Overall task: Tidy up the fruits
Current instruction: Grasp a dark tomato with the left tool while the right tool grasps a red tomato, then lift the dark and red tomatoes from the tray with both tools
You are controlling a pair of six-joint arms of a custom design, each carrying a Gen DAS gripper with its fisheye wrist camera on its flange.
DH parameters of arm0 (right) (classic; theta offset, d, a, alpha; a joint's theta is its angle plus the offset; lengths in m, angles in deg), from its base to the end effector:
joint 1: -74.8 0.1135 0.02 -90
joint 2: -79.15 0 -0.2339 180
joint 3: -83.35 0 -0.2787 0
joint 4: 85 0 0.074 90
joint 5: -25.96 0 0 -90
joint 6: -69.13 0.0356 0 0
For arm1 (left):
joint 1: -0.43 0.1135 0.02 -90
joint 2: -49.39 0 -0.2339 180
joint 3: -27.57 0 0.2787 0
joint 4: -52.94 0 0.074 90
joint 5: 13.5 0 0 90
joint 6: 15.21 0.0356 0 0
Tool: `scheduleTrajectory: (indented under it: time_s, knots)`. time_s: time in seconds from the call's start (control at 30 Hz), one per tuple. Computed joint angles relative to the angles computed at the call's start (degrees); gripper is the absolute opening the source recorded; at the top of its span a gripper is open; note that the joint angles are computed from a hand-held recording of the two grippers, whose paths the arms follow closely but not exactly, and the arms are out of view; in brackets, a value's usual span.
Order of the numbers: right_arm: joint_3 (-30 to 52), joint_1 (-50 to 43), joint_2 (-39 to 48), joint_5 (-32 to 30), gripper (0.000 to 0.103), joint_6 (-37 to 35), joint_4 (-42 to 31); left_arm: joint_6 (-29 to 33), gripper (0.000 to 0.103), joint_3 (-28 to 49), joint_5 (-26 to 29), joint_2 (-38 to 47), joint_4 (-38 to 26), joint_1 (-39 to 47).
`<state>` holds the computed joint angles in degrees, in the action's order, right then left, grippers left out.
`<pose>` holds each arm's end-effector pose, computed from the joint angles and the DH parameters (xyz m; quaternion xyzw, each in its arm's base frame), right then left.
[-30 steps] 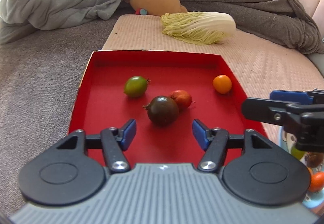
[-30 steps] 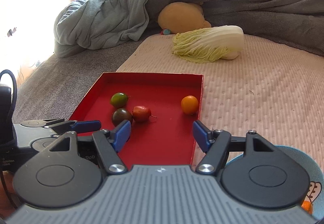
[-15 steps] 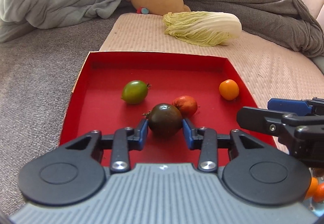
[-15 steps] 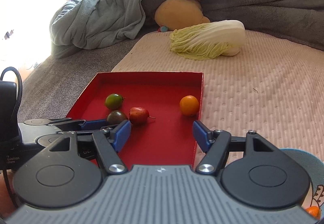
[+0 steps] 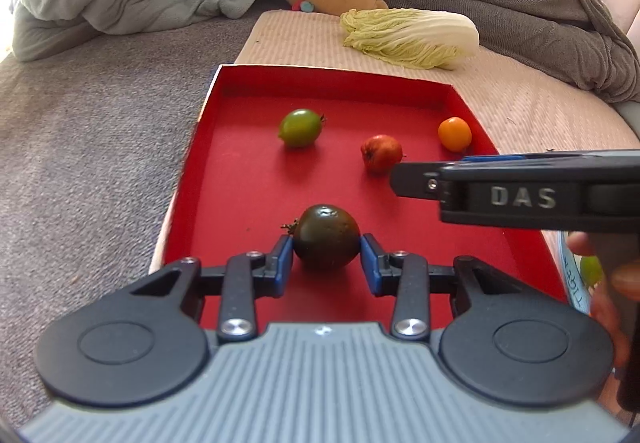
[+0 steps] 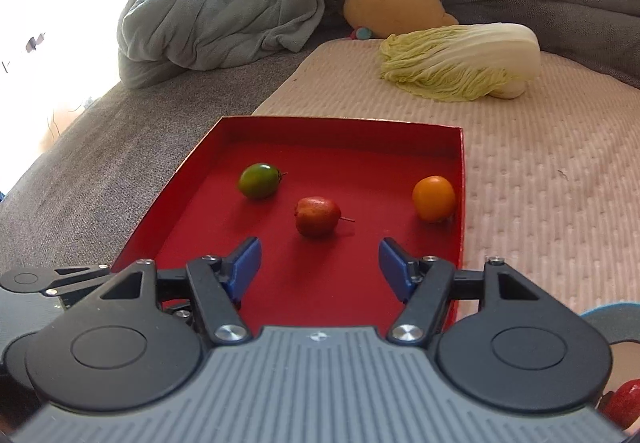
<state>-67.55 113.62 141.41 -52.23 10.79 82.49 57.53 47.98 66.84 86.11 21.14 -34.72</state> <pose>0.1764 0.1326 0.0902 -0.0188 0.9218 0.1387 0.3615 0.1448 -0.0946 0.0939 0.1150 0.9240 -0.0867 0.3543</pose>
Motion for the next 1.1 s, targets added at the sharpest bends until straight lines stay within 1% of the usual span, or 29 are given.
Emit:
scheduleTrajectory:
  time_s: [0.1,0.27,0.37,0.53,0.63,0.67,0.73,0.8,0.87,1.0,1.1]
  knots:
    - [1.4,-0.4,4.6,-1.0,0.067,-0.3,2.2,-0.4,0.04,-1.7,-1.0,-6.3,-4.7,-0.5]
    - [4.4,-1.0,11.4,-1.8,0.065,-1.4,4.7,-1.9,0.04,-3.1,-0.7,-12.5,-9.6,-0.3]
    - [6.5,-0.9,15.1,-1.1,0.065,-2.3,5.7,-2.0,0.04,-3.2,-1.7,-12.5,-9.4,-1.4]
    - [10.0,-0.9,20.2,0.2,0.065,-4.2,6.9,-2.1,0.04,-3.7,-0.1,-12.8,-8.6,-0.2]
    - [12.2,-0.5,22.8,1.6,0.056,-6.0,6.8,-1.5,0.04,-4.2,0.5,-14.2,-9.1,0.4]
    - [12.8,-0.4,23.5,2.2,0.052,-6.7,6.7,-1.4,0.04,-4.3,0.7,-14.5,-9.3,0.6]
    - [13.8,-0.1,24.7,3.4,0.049,-7.6,6.6,-1.1,0.04,-4.4,1.2,-15.1,-9.6,1.1]
    - [14.1,0.8,25.2,5.5,0.042,-8.5,6.2,-0.9,0.04,-4.6,1.6,-16.0,-10.1,1.4]
    - [13.9,1.0,25.3,5.9,0.038,-9.0,6.8,-0.6,0.04,-4.8,2.1,-16.5,-10.4,1.9]
    - [13.3,1.5,24.5,6.7,0.038,-8.9,6.2,-0.2,0.04,-5.0,2.4,-17.0,-10.6,2.2]
    - [12.2,1.5,23.0,6.2,0.038,-8.0,5.6,-0.2,0.04,-5.0,2.0,-17.4,-10.9,1.8]
